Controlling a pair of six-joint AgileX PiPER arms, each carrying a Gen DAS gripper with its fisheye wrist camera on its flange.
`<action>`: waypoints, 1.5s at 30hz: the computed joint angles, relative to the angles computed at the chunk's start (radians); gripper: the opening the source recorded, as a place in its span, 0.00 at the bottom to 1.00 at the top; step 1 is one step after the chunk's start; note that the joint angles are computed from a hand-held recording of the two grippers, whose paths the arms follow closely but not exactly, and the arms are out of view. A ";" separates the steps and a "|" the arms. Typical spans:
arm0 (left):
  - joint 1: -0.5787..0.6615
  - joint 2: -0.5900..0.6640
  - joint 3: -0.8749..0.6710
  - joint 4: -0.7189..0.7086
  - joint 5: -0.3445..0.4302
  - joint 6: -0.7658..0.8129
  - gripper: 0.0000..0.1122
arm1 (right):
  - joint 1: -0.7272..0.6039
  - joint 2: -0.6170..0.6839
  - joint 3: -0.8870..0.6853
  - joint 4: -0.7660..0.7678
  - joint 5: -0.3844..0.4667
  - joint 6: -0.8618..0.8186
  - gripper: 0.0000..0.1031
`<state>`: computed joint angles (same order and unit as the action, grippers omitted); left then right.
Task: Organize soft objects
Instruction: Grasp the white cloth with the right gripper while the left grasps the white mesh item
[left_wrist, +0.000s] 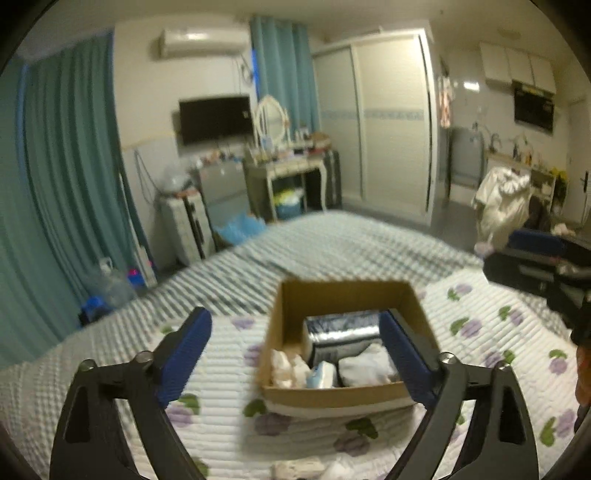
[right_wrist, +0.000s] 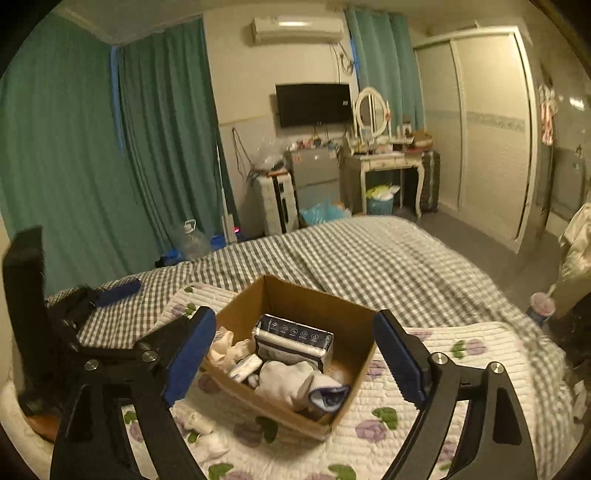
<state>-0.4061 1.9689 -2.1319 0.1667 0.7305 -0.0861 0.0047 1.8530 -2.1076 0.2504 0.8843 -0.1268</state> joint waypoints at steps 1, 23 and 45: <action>0.005 -0.037 0.044 -0.004 -0.020 0.004 0.84 | 0.009 -0.043 0.041 -0.019 -0.008 0.012 0.89; 0.197 -0.202 0.793 -0.144 -0.392 0.154 0.84 | 0.367 -0.161 0.752 -0.409 -0.392 0.390 0.92; 0.100 -0.126 0.809 -0.037 -0.380 -0.005 0.83 | 0.237 -0.094 0.800 0.022 -0.452 0.008 0.32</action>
<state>-0.3066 1.8431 -1.3231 0.1294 0.3509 -0.0913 0.2418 1.7592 -1.3073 0.2727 0.4327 -0.1188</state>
